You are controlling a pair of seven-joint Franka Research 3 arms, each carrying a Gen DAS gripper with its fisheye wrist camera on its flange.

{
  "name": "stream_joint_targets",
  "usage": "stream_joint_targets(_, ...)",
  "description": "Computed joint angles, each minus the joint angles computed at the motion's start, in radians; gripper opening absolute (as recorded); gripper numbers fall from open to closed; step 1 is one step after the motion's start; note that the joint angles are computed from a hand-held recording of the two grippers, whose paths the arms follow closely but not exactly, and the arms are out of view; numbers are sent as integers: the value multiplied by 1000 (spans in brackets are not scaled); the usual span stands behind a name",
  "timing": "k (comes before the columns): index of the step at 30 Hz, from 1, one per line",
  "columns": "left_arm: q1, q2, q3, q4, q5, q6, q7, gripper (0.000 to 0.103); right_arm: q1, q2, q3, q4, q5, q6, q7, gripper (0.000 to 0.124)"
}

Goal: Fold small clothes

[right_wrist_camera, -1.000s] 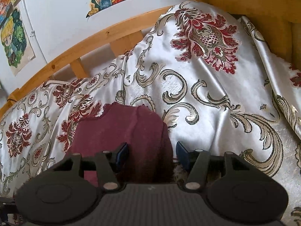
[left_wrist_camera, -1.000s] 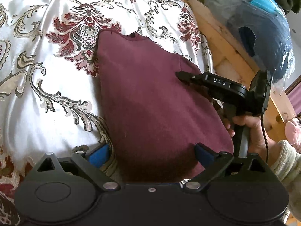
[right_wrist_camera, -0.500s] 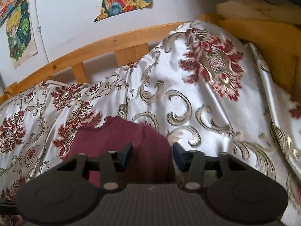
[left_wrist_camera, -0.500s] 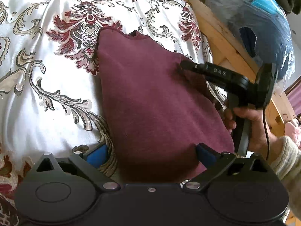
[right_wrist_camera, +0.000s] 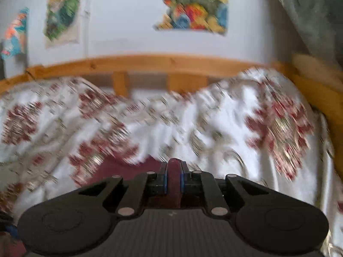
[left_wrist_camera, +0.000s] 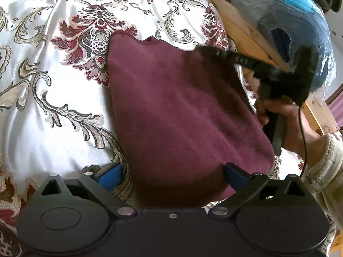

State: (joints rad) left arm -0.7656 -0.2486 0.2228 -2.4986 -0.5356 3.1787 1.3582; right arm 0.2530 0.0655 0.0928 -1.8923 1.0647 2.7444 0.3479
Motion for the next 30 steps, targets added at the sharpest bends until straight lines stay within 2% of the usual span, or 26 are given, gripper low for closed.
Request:
stream_joint_targets(4, 72, 6, -67, 2, 48, -13, -38, 101, -9, 11, -16, -27, -95, 25, 142, 17)
stream_joint_targets(6, 82, 6, -77, 1, 56, -11, -43, 101, -28, 1, -20, -39, -49, -3, 158, 34)
stream_joint_targets(7, 72, 5, -67, 1, 52, -11, -39, 101, -38, -4, -24, -39, -21, -33, 169, 40)
stream_joint_targets(9, 29, 2, -27, 0, 24, -2, -17, 101, -62, -18, -38, -42, 51, -115, 177, 60)
stream_joint_targets(11, -5, -2, 2, -9, 3, 33, -17, 101, -81, -19, -54, -35, 93, -203, 186, 69)
stream_joint_targets(12, -7, -4, 4, -17, 9, 59, -34, 101, -96, -17, -66, -24, 103, -274, 203, 74)
stream_joint_targets(14, -15, -6, 10, -34, 26, 113, -60, 101, -108, -11, -72, -16, 93, -335, 231, 76)
stream_joint_targets(17, -94, -14, 98, -50, 68, 162, -92, 101, -100, -4, -65, -17, -8, -317, 283, 75)
stream_joint_targets(21, -112, -18, 132, -49, 124, 129, -131, 100, -86, 1, -49, -35, -17, -258, 280, 76)
stream_joint_targets(23, -167, -25, 193, -48, 158, 117, -139, 98, -82, 3, -45, -33, -10, -250, 286, 72)
stream_joint_targets(24, -180, -26, 206, -48, 174, 115, -145, 98, -81, 2, -44, -34, -5, -254, 279, 64)
stream_joint_targets(25, -195, -27, 222, -47, 190, 114, -149, 98, -80, 1, -43, -34, -11, -259, 280, 61)
stream_joint_targets(27, -261, -37, 288, -49, 227, 119, -150, 95, -76, -2, -43, -37, -28, -259, 279, 61)
stream_joint_targets(30, -237, -31, 269, -48, 270, 114, -175, 94, -72, -7, -42, -48, -32, -247, 274, 62)
